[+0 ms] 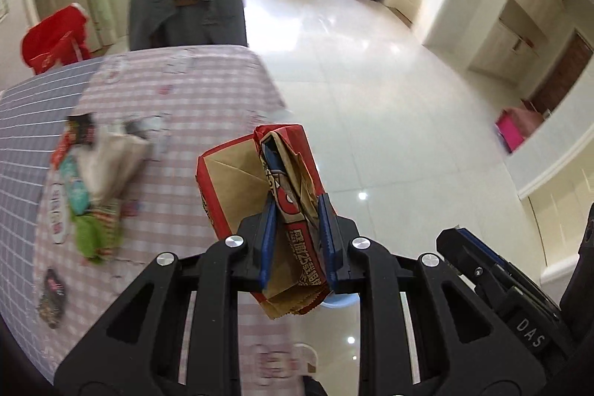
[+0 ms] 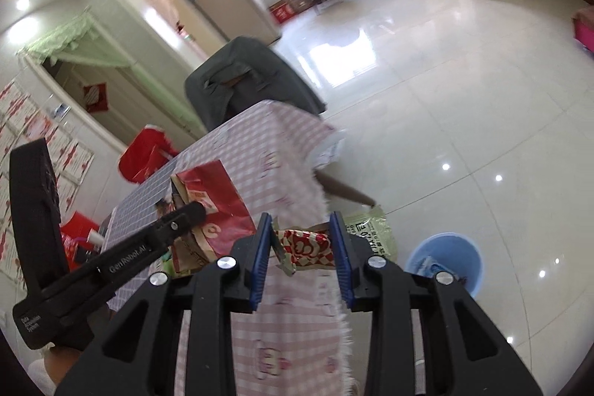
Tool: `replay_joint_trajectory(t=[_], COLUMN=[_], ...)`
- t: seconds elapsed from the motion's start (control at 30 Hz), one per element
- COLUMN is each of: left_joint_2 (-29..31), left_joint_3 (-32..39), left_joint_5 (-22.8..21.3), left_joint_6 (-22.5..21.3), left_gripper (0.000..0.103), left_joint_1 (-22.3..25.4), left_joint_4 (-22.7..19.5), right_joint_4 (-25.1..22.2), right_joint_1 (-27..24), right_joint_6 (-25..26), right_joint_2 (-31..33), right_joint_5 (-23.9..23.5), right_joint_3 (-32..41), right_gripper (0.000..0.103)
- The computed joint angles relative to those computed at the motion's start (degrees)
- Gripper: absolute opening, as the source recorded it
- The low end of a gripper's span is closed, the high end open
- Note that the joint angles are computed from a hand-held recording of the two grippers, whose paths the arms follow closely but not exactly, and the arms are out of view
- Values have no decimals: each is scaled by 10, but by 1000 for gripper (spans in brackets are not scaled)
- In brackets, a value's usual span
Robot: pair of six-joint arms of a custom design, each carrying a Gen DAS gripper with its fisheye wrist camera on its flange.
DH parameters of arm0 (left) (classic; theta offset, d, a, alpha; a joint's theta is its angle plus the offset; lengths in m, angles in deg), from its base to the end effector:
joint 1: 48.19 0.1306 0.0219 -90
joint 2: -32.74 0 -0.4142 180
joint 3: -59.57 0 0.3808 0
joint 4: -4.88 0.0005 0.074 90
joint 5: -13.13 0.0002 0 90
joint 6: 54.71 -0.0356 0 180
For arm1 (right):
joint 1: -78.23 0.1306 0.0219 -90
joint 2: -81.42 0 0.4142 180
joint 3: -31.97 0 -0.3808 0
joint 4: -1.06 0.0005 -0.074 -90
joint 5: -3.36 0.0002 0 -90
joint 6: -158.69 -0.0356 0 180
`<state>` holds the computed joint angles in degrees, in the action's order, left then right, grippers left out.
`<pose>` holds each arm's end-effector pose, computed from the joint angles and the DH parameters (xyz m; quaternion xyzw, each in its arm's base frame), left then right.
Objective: Collect trash
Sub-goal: 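Carry both held items over the blue bucket and open both tools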
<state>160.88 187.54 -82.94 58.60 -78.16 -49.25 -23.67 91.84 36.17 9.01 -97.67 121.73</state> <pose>0.6272 -0.3579 0.3663 0.0390 0.9499 -0.0922 0.2962 0.5716 0.1449 0.3350 0.1116 0.9053 0.2378 0.3339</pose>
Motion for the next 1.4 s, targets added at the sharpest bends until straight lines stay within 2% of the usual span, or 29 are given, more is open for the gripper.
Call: replay_joint_trajectory(t=[0.2,0.27,0.37,0.53,1.03,1.1,1.13,1.2,1.23,1.4], left_joint_2=[57,74,99,141,225,234,228,216,200,180], left_joint_3=[91,118,159,229,385,403,390,370,338,308], left_joint_5=[11,14,19,29,64,64,67,64,58,55], left_joint_6=[-4,-5,-9,-16,-25,-22,-20,-12,-6,-10], left_gripper=[22,22,22,22,23,26,27,55,68,68], left_joint_1=[-27,-33,-41,-50,-66,-66,-66,-66,-66,-62], left_joint_4=[-47,-64,-91,-134,-219,-226,-215,-199,-176,-161], right_joint_4=[25,18,28,25,25,30,32,33,33,30], right_joint_1=[-48,-57,-70,-83,-95,-97,-97,-97,-97,-94], right_joint_6=[-16,-16,-15,-22,-37,-39,-38,-39,-40,-46], right_joint_2=[-10,-9,-17,-26,-60,-66,-69,-72,-73,-78], right_joint_5=[-29,-20,-15,-8,40,46,52,57,58,63], right_joint_3=[-27,-27,-41,-52,-82,-87,-90,-93,-95,-100], right_gripper=[38,53,59,59,67,68,68,69,69,69])
